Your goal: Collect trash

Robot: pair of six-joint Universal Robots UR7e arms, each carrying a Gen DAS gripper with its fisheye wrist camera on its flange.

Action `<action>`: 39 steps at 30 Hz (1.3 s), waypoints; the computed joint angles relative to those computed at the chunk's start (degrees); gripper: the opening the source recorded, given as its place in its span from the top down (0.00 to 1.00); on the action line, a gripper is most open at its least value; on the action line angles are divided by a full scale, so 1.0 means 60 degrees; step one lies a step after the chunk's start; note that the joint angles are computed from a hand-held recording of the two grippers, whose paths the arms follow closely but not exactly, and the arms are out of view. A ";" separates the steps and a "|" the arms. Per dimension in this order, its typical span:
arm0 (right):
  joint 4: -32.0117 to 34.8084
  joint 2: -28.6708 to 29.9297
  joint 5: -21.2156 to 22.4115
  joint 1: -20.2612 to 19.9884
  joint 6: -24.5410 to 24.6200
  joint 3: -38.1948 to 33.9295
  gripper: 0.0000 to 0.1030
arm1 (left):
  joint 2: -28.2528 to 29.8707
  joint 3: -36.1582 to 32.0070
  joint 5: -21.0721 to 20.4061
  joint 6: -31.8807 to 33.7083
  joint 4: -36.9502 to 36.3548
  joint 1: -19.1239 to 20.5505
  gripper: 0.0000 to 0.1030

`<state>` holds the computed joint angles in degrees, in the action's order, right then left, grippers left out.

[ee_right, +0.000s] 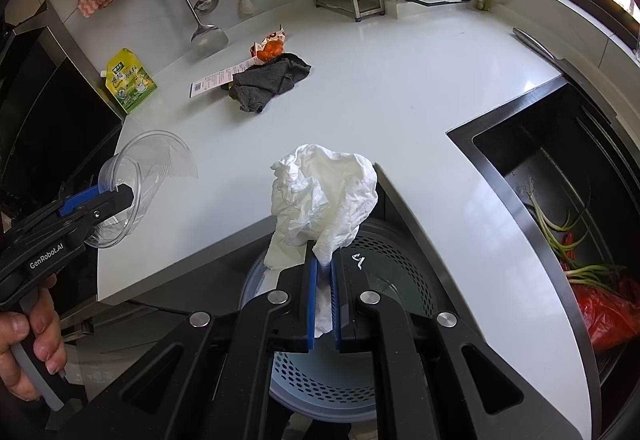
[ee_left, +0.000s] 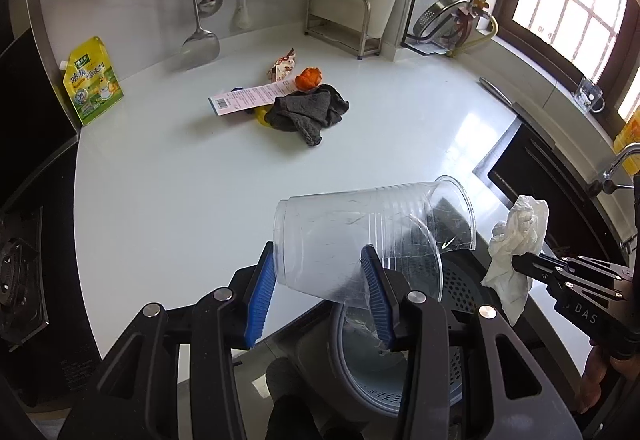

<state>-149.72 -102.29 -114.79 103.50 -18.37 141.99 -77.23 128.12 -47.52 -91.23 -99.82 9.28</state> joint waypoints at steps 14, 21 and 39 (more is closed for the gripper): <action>0.0585 -0.1136 -0.0133 -0.0809 -0.0398 0.0592 0.94 | 0.1088 0.0046 -0.0611 0.1161 -0.1785 0.0092 0.59; 0.0676 -0.1374 -0.0212 -0.1249 -0.0596 0.0899 0.94 | 0.1496 0.0222 -0.1118 0.1573 -0.2486 0.0251 0.59; 0.0199 -0.1252 -0.0692 -0.2057 -0.1072 0.1581 0.94 | 0.2768 0.0448 -0.2049 0.2973 -0.4158 0.0794 0.59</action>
